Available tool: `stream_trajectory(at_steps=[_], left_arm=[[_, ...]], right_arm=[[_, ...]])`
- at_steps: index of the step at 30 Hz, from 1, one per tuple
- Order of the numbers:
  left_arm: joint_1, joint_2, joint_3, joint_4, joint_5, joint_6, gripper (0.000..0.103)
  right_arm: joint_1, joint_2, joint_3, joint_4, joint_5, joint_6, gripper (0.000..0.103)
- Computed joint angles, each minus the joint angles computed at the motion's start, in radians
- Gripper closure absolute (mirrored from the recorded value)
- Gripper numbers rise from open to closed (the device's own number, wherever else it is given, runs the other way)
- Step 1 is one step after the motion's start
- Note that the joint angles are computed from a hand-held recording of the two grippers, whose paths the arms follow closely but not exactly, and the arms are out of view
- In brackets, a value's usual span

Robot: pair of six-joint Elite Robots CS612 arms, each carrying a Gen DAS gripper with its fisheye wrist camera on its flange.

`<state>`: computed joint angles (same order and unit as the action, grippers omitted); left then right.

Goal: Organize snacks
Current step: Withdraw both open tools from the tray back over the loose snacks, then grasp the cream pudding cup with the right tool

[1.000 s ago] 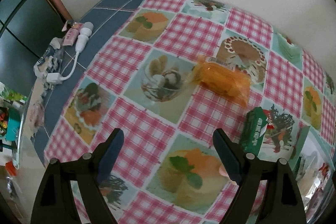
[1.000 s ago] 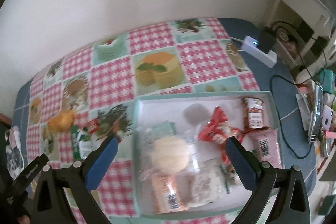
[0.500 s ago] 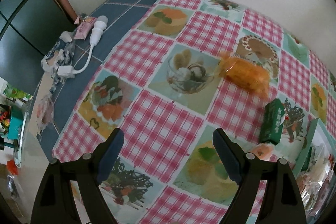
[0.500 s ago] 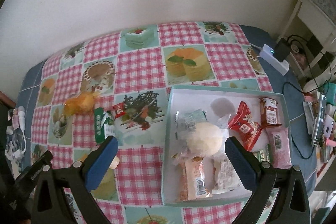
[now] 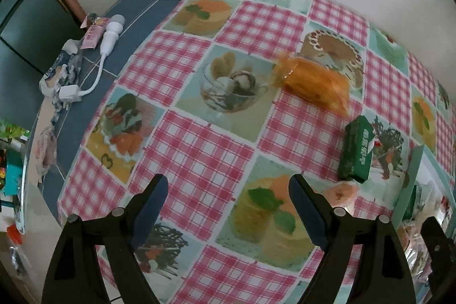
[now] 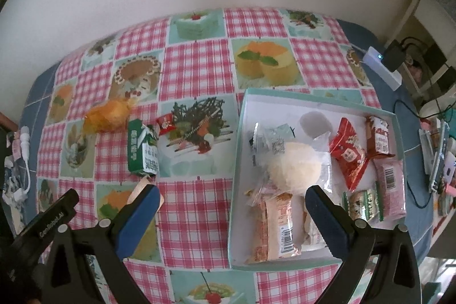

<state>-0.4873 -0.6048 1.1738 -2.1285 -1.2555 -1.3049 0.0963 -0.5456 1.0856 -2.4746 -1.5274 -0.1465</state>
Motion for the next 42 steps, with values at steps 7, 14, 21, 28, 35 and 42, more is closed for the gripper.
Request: stream_trajectory(at_steps=[7, 14, 21, 28, 35, 42], left_arm=[[0.006, 0.024, -0.027, 0.039, -0.037, -0.002, 0.016], [0.02, 0.027, -0.013, 0.059, -0.075, -0.056, 0.016], [0.032, 0.007, 0.033, 0.073, -0.071, -0.122, 0.016], [0.046, 0.012, 0.046, 0.059, -0.088, -0.109, 0.016], [0.064, 0.01, 0.081, 0.041, -0.1, -0.109, 0.016], [0.077, 0.014, 0.101, 0.017, -0.122, -0.115, 0.016]], right_arm=[[0.012, 0.012, -0.007, 0.019, 0.012, -0.033, 0.0], [0.027, 0.028, -0.02, 0.046, 0.018, -0.053, 0.0], [0.039, 0.037, -0.024, 0.055, 0.038, -0.052, 0.0], [0.052, 0.049, -0.035, 0.066, 0.051, -0.049, 0.0], [0.055, 0.061, -0.048, 0.083, 0.061, -0.034, 0.0], [0.057, 0.074, -0.059, 0.104, 0.076, -0.029, 0.0]])
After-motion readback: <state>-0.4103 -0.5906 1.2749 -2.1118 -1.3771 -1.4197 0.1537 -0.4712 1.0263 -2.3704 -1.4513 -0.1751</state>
